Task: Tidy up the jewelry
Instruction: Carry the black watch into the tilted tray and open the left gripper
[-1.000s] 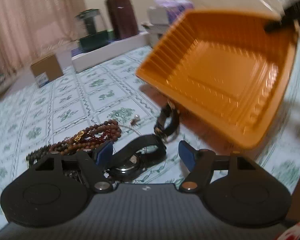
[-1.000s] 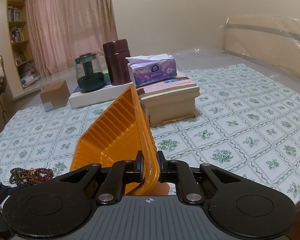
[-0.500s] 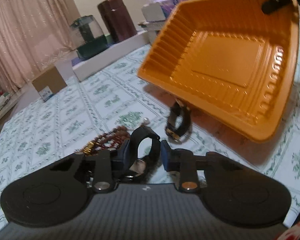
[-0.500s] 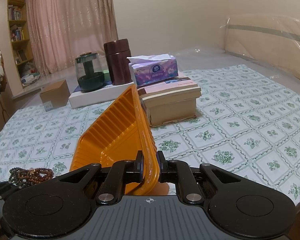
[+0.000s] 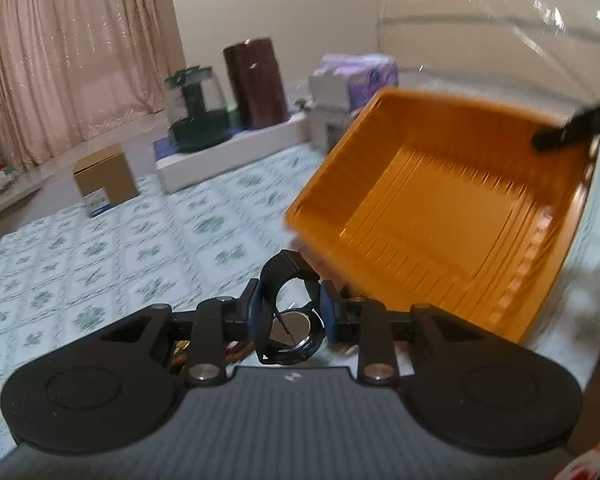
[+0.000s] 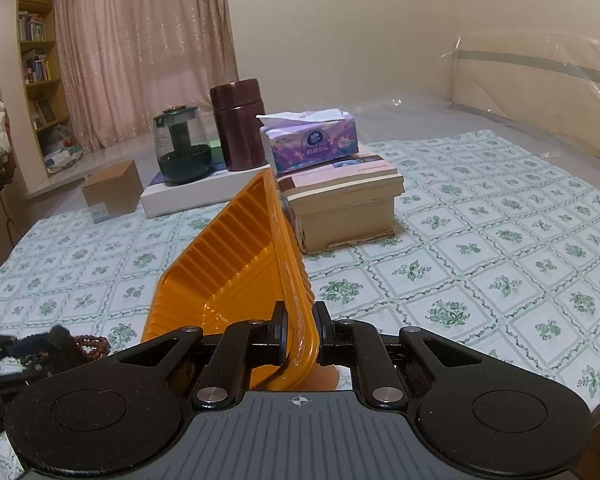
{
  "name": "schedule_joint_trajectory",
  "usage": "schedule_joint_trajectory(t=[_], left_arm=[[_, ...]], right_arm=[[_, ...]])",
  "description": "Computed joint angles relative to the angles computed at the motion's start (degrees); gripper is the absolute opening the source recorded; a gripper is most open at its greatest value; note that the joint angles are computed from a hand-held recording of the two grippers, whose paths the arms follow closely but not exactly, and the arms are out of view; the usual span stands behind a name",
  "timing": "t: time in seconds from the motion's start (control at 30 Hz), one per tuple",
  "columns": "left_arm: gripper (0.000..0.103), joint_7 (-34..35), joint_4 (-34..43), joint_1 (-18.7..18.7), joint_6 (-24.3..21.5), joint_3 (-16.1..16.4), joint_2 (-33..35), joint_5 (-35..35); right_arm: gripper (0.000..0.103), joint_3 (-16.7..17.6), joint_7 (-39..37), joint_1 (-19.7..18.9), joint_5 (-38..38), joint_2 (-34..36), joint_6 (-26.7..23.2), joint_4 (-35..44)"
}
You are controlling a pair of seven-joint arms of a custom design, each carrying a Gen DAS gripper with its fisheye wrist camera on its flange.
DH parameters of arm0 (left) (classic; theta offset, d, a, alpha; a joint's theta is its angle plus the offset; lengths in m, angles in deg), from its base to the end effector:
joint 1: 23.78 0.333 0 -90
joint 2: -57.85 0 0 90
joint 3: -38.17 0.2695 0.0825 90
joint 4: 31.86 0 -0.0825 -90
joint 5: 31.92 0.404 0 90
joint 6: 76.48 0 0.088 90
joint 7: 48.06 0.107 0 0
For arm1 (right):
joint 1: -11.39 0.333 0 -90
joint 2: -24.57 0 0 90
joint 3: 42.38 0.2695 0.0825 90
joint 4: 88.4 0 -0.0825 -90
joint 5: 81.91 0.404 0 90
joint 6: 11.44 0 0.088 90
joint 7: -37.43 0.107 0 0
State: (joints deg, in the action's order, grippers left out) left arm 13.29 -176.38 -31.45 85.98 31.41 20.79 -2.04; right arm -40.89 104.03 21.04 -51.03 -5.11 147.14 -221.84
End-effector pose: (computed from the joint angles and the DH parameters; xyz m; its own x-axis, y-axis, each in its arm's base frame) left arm 0.4293 -0.1424 0.5555 -0.0997 -0.9832 -0.1526 -0.5166 0.1822 -0.8366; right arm 0.4817 0.0742 0.5966 0.2884 -0.9421 -0.1712 -0.5551 -0.0188 -0.8316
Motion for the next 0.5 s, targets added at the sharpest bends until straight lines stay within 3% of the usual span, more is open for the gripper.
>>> schedule_joint_trajectory(t=[0.27, 0.4, 0.5], left_arm=[[0.028, 4.0, 2.8, -8.9, 6.8, 5.1, 4.5, -8.2], [0.028, 6.9, 3.4, -13.4, 7.8, 7.4, 6.7, -12.7], [0.029, 7.9, 3.5, -14.5, 8.1, 7.8, 8.1, -15.2]], right_arm=[[0.012, -0.2, 0.0, 0.1, 0.3, -0.4, -0.2, -0.4], [0.012, -0.2, 0.3, 0.0, 0.4, -0.4, -0.3, -0.3], [0.012, -0.2, 0.5, 0.0, 0.5, -0.6, -0.3, -0.6]])
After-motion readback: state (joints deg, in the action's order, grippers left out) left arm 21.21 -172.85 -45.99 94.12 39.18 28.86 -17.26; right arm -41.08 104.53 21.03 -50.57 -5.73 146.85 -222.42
